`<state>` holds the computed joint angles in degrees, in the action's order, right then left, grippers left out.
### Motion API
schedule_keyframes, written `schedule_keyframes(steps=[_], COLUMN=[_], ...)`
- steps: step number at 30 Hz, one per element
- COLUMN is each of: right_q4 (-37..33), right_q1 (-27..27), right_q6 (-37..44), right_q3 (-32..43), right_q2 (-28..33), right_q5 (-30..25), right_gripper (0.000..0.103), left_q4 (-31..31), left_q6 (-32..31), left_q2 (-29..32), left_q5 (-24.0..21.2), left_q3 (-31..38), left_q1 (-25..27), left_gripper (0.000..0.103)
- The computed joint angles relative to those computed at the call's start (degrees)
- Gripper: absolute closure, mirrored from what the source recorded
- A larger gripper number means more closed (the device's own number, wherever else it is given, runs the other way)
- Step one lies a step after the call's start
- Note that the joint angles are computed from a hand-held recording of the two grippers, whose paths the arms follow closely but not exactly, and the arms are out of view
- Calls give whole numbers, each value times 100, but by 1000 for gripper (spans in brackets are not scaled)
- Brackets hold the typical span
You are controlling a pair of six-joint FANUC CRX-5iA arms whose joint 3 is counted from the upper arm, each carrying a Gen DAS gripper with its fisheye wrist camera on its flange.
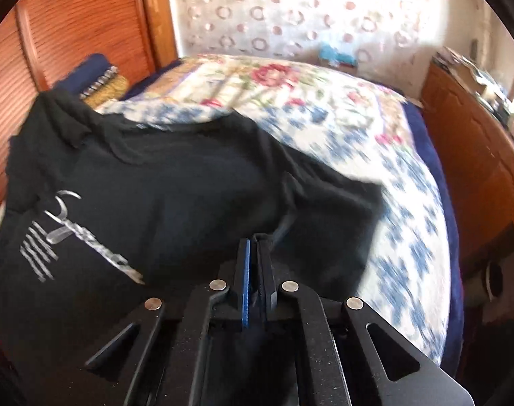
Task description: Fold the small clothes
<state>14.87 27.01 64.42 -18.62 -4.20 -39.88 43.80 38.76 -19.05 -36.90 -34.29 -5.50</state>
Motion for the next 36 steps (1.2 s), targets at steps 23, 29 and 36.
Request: schedule_keyframes(steps=[23, 29, 36], right_q4=[1321, 1552, 1160], right_q1=[77, -376, -764], right_q6=[-1022, -1423, -1138], right_q3=[-281, -697, -605], right_q2=[126, -105, 27], right_q5=[346, 570, 621], right_gripper=[56, 56, 57], left_q4=[314, 176, -292], left_q6=[-382, -412, -80], left_q2=[223, 733, 1410], left_q5=[75, 106, 49], left_q3=[223, 836, 1674], left_q1=[570, 823, 992], left_gripper=[8, 8, 10])
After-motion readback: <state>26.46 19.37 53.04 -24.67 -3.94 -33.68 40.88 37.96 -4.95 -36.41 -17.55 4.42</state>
